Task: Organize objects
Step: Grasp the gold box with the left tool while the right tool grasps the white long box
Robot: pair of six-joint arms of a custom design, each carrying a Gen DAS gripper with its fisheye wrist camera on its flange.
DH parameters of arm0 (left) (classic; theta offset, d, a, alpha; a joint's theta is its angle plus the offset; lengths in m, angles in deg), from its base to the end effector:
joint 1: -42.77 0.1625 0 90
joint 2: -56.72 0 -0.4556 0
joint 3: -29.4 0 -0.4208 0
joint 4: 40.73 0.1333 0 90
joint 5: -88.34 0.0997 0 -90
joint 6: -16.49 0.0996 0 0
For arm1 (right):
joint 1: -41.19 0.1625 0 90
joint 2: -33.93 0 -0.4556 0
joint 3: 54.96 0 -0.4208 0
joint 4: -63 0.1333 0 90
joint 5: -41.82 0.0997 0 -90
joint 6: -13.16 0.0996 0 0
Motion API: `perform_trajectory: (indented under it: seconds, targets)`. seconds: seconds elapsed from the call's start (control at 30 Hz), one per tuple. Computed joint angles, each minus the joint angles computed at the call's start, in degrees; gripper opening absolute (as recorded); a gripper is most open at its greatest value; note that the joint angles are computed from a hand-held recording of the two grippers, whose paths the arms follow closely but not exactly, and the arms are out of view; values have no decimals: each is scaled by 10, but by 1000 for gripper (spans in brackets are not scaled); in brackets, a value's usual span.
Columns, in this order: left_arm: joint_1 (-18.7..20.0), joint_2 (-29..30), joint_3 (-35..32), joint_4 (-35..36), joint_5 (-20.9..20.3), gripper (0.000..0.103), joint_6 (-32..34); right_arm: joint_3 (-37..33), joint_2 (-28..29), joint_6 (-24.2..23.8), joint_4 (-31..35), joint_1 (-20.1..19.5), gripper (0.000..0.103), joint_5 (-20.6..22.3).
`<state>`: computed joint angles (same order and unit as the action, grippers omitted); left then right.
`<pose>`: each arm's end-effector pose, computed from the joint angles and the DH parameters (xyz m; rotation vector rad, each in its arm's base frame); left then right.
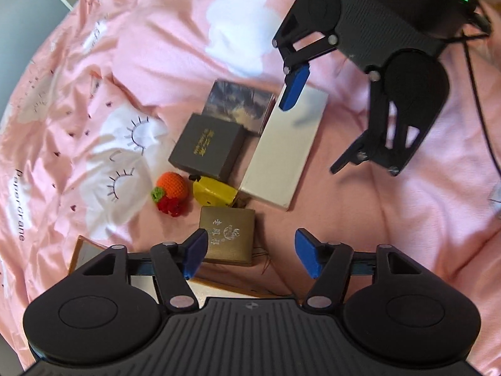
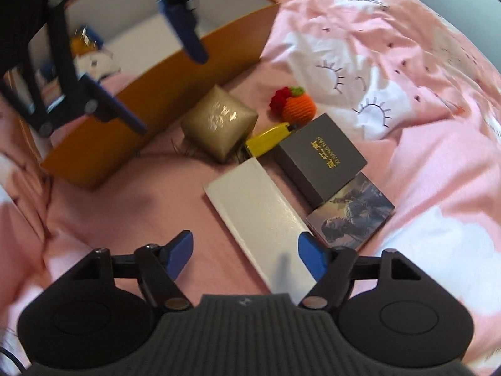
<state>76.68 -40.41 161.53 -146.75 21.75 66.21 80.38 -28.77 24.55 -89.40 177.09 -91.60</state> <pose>-0.1963 -0.3402 0.2544 2.1995 1.5465 0.4176 0.3466 -0.2456 0.0768 0.7877 -2.2496 0.2673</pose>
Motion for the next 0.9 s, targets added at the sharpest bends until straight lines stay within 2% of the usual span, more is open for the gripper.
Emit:
perform_trajectory:
  seconds: [0.07, 0.2, 0.3, 0.63, 0.77, 0.9]
  targets:
    - [7, 21, -3, -4, 7, 75, -7, -4, 11, -32, 13, -1, 70, -8]
    - [21, 54, -11, -10, 16, 76, -3, -2, 45, -84, 8, 8, 70, -55]
    - [28, 76, -18, -7, 25, 80, 10, 3, 54, -117, -10, 1, 69, -69]
    - [41, 139, -32, -3, 53, 80, -11, 2, 38, -200, -30, -66, 69, -15]
    - [44, 153, -32, -6, 59, 79, -16, 5, 48, -241, -66, -73, 67, -2]
    - [48, 159, -28, -19, 67, 71, -23, 9, 53, -264, -86, -71, 66, -3]
